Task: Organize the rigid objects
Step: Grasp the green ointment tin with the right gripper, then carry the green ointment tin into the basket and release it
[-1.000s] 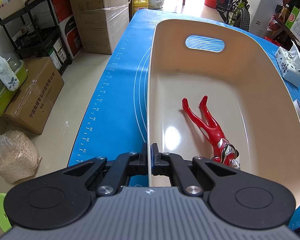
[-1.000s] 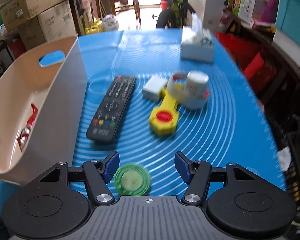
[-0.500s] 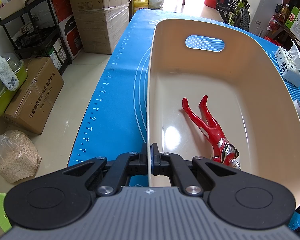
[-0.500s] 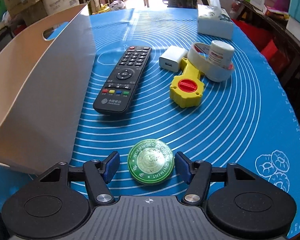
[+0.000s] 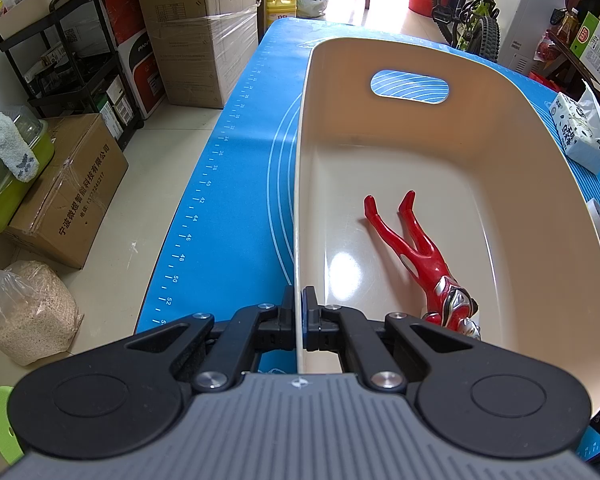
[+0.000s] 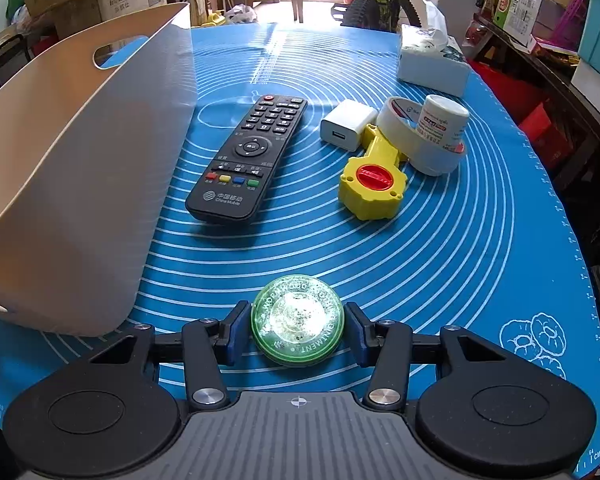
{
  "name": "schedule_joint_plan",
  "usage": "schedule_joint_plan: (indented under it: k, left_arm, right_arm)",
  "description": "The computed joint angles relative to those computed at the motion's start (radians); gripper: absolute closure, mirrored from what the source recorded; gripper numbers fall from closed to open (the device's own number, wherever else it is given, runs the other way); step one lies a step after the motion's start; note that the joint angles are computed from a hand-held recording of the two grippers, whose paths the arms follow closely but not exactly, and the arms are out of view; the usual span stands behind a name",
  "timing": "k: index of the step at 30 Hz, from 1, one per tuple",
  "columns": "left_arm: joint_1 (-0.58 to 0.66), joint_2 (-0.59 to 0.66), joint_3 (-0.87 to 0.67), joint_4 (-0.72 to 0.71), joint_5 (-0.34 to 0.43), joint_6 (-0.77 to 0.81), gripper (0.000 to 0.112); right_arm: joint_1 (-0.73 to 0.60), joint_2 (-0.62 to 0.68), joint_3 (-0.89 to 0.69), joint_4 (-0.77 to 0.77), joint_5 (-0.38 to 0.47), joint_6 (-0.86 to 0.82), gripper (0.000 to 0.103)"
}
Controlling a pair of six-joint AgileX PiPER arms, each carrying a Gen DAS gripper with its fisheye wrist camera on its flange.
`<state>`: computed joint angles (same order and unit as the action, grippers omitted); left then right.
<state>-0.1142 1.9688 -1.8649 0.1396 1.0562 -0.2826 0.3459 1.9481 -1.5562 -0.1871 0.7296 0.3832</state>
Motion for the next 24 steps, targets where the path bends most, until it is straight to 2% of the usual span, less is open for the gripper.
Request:
schedule_joint_plan:
  k: [12, 24]
  left_arm:
    - [0.0, 0.001, -0.001, 0.0, 0.001, 0.0, 0.108]
    - [0.002, -0.005, 0.006, -0.001, -0.001, 0.002, 0.109]
  right_arm:
    - [-0.01, -0.067, 0.003, -0.121, -0.04, 0.136, 0.049]
    - [0.009, -0.071, -0.177, -0.21, -0.035, 0.176, 0.049]
